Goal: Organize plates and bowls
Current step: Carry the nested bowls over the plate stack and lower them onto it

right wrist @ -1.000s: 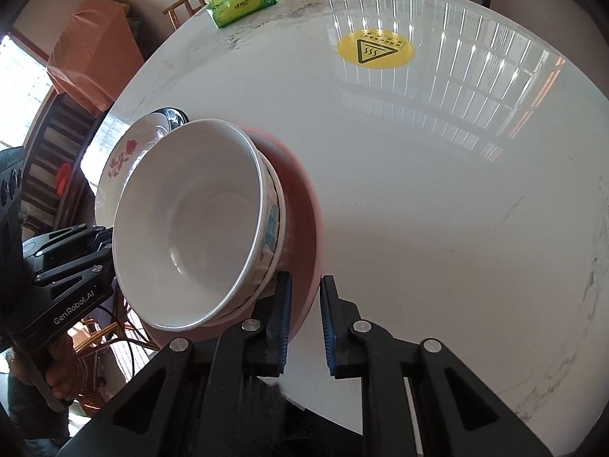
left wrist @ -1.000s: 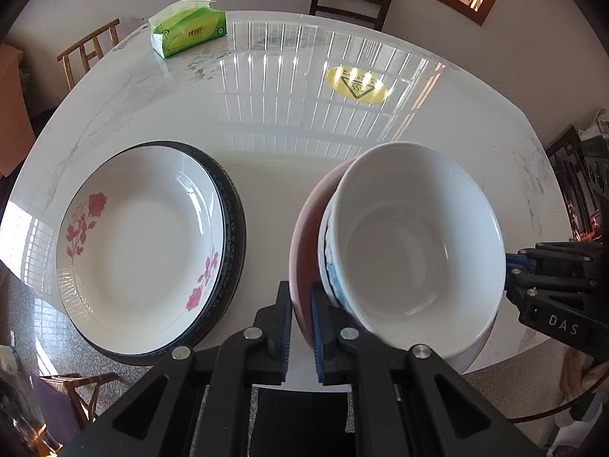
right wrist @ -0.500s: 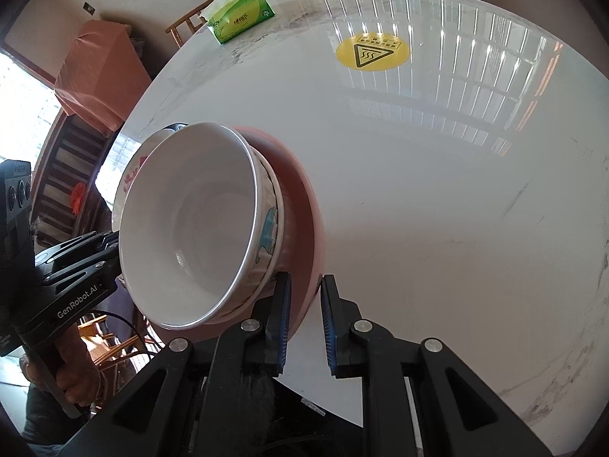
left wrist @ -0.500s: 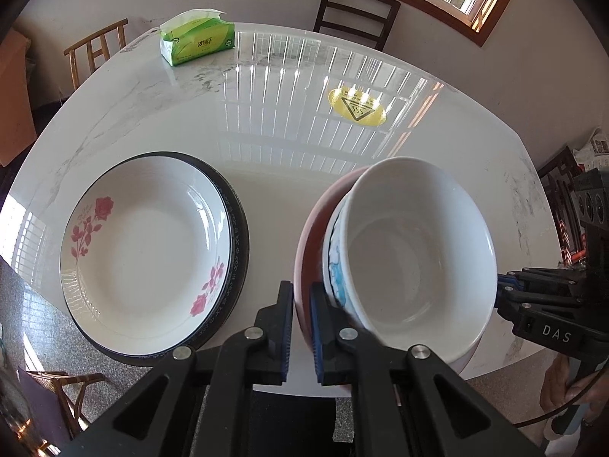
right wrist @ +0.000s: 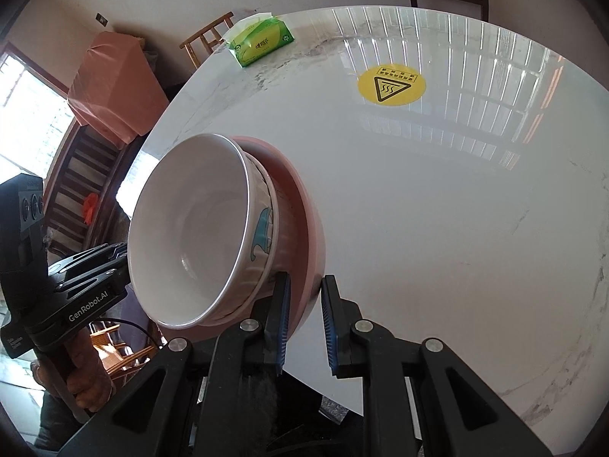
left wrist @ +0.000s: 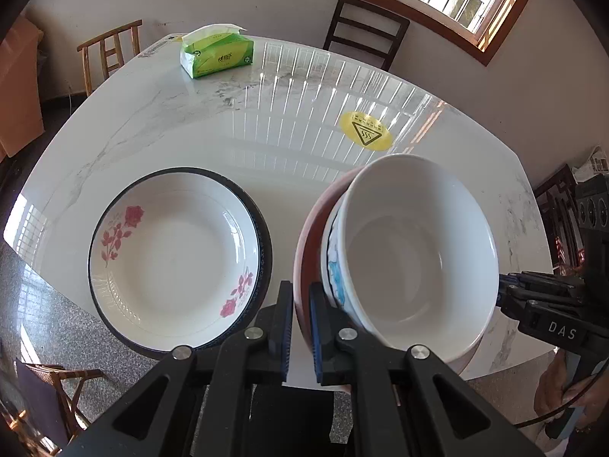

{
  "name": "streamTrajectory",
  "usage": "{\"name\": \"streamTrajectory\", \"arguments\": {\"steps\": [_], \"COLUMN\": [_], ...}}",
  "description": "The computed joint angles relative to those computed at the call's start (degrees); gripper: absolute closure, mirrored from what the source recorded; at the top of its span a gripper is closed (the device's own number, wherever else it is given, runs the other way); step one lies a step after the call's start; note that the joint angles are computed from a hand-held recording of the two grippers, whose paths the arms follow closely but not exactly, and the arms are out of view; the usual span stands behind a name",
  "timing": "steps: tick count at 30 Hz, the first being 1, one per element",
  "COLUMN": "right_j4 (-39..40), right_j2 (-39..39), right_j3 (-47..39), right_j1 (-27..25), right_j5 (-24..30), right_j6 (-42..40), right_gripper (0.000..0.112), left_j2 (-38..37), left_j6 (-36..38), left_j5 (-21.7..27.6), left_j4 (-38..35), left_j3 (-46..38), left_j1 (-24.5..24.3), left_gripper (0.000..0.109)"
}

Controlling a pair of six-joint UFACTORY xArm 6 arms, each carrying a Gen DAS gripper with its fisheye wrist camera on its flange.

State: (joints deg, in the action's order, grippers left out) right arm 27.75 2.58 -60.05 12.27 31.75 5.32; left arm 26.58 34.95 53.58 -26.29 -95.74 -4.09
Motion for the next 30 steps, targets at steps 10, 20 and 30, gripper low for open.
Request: {"name": "streamTrajectory", "arguments": {"steps": [10, 20, 30], "right_j4": [0.53, 1.89, 0.61], "right_j2": [2.96, 9.54, 17.25], "right_j3": [-5.82, -15.47, -26.10], "right_j1": [1.98, 4.98, 6.79], "right_j5": [0.92, 2.59, 5.54], "right_j6": [-0.07, -0.82, 0.66], "right_gripper": [0.096, 0.095, 0.095], "left_j2": [0.33, 4.22, 11.91], "left_j6": [-1.36, -3.68, -6.31], "left_j5": [0.95, 2.18, 6.22], "left_j4": [0.21, 0.77, 1.00], "left_j3": [-3.54, -11.61, -23.29], "left_j1": [3.01, 7.02, 10.38], "left_gripper": [0.101, 0.102, 0.103]}}
